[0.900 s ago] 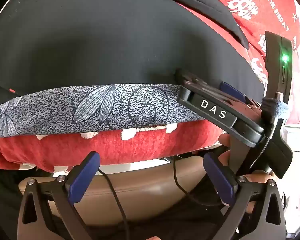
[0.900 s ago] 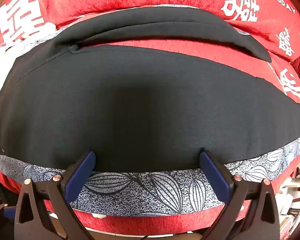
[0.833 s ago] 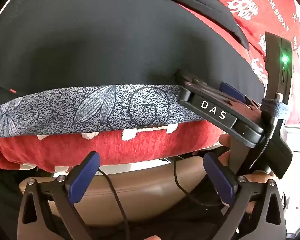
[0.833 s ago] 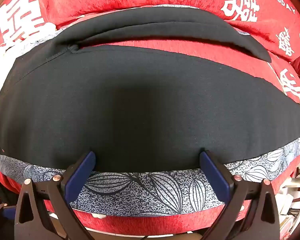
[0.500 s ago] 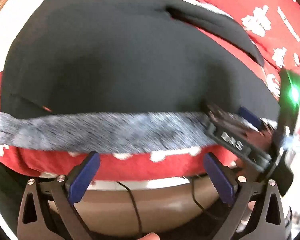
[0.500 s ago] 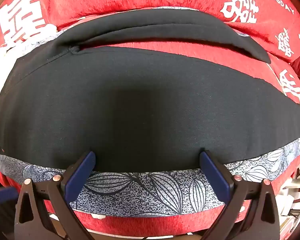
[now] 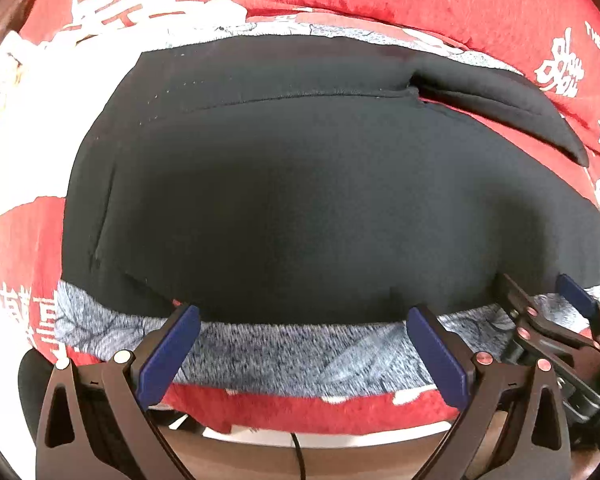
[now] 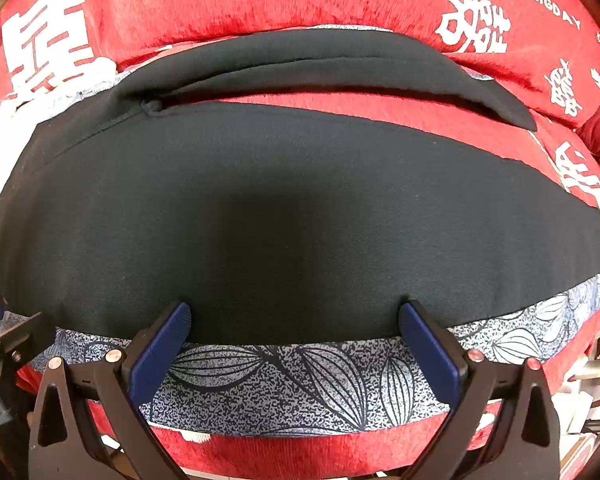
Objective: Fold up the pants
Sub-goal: 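Position both grippers over the grey patterned waistband of the black pants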
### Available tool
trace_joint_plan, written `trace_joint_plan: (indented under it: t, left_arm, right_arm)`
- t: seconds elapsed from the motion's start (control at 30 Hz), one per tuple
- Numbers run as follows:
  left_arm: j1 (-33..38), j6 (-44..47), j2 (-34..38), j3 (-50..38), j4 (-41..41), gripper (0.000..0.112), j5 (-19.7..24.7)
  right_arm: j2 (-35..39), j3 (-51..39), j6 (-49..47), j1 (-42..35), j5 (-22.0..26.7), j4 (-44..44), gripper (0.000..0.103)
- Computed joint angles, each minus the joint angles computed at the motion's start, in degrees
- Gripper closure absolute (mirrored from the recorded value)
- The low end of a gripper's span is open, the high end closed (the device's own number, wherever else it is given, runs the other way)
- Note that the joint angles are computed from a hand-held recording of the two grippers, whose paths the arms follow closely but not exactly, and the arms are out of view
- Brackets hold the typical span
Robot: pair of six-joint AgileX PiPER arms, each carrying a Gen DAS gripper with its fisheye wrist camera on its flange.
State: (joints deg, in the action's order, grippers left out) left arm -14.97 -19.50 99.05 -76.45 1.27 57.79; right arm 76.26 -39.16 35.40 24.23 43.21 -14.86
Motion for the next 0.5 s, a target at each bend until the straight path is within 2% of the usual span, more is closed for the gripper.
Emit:
trace_joint_plan:
  t: [0.07,0.23,0.3,0.4,0.5]
  left_arm:
    - [-2.9,-3.4,3.0,-3.2,2.5,0.009,2.0]
    - [-1.4,-2.5,4.7,-3.4,3.6,0.009,-0.8]
    - [-0.6,-1.2,5.3,-3.4,3.5,0.009,-2.1]
    - [0.4,0.0,4.8,-2.1,3.2,0.009,-3.7]
    - [0.1,-1.3,3.2,1.2,4.8,0.009,-6.3]
  right_arm:
    - [-0.6,0.7,0.4,0.0,-1.2,-0.9,0.000]
    - [-3.2,2.8,1.3,1.1,-2.6,-2.4,0.000]
    - [-3.2,2.5,-2.4,-0.1,-2.8,-0.5,0.000]
    - [-3.1,0.4,-6.0,-2.1,0.1,2.0,0.000]
    - [-4.0,0.4,-10.7,-2.4,-1.4,4.5,0.000]
